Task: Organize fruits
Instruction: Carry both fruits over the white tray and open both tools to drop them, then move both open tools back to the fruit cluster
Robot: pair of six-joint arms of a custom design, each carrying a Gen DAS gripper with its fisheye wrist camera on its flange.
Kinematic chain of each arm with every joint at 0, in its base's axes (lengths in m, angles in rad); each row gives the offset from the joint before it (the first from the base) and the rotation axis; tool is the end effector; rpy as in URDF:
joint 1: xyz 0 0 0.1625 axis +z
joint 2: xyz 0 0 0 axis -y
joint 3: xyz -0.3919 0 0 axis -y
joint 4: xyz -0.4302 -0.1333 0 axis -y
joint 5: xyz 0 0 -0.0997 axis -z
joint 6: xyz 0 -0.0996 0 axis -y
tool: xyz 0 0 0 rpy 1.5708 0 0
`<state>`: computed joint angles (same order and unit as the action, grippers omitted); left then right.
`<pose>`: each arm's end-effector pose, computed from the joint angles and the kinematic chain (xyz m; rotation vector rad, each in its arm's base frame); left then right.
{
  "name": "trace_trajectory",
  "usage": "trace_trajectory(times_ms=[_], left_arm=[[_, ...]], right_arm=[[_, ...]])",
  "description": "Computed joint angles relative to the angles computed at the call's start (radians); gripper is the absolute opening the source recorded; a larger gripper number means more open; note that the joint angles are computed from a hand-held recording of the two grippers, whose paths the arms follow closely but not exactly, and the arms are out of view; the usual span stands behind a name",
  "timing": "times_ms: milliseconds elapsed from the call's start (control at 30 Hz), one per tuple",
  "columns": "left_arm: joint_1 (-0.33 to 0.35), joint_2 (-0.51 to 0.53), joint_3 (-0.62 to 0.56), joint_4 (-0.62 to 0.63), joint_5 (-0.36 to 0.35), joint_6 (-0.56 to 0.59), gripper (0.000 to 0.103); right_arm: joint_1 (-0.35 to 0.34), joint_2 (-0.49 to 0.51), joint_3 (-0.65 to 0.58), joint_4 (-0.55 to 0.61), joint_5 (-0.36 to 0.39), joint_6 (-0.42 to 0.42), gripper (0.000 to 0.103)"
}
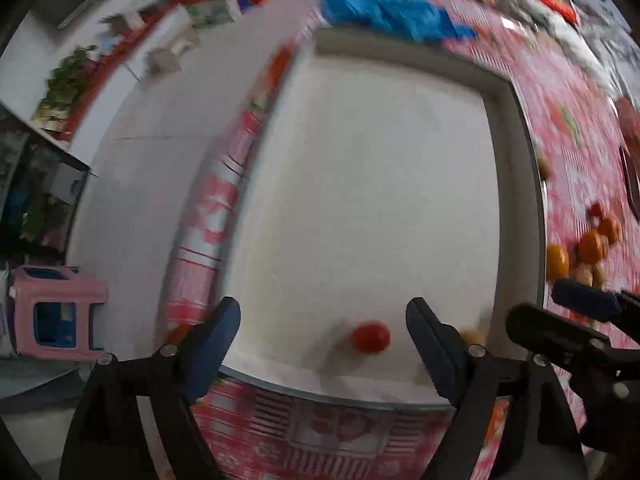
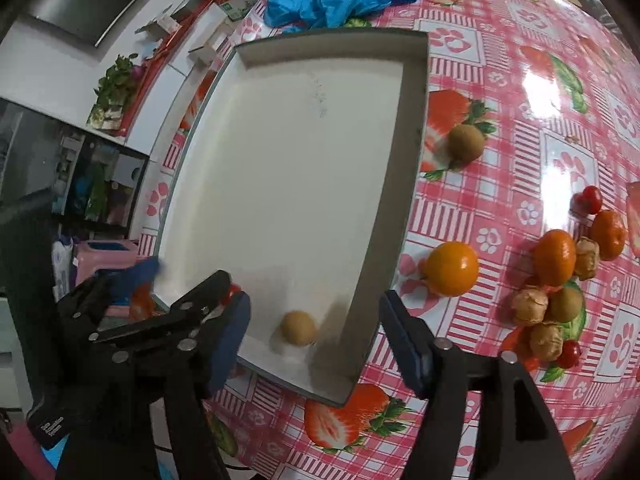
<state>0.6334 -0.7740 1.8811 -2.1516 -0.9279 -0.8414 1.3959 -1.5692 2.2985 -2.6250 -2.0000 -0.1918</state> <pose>-0.3039 -0.4627 -0.0673 0.3213 2.3224 -0.2077 0.0131 -0.4540 0.2137 -0.0721 -2.6458 0.3212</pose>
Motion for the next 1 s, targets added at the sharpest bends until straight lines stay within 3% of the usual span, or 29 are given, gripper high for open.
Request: trace_trajectory(times_ms=[133, 200, 300, 433, 567, 667, 1000], left_arm=[[-0.006, -0.005, -0.015, 0.020, 0.010, -0.003, 0.086], [-0.013, 0.005, -0.038, 0.039, 0.006, 0.014, 0.086], [-0.031, 0.024, -0.065, 0.032, 0.003, 0.065, 0.086], [-0.057, 0.070, -0.123, -0.024, -0.060, 0.156, 0.086], [-0.078, 0.130, -0.195, -0.039, -0.089, 0.222, 0.086], [-0.091, 0.195, -0.268, -0.043, -0.108, 0.271, 0.086], [-0.116, 0.364, -0.445, 0.015, -0.146, 0.346, 0.086]], right_arm=[[0.011, -0.038, 0.014, -0.034, -0.012, -0.017, 0.089], [0.011, -0.064, 0.029, -0.063, -0.034, -0.031, 0.102], [-0.014, -0.124, 0.058, -0.095, -0.063, -0.050, 0.103], [-0.078, -0.217, 0.085, -0.091, -0.111, -0.022, 0.103], [-0.196, -0.319, 0.088, -0.030, -0.113, 0.028, 0.103], [-0.268, -0.363, 0.084, -0.012, -0.117, 0.034, 0.103], [-0.402, -0.432, 0.090, 0.012, -0.145, -0.025, 0.103]])
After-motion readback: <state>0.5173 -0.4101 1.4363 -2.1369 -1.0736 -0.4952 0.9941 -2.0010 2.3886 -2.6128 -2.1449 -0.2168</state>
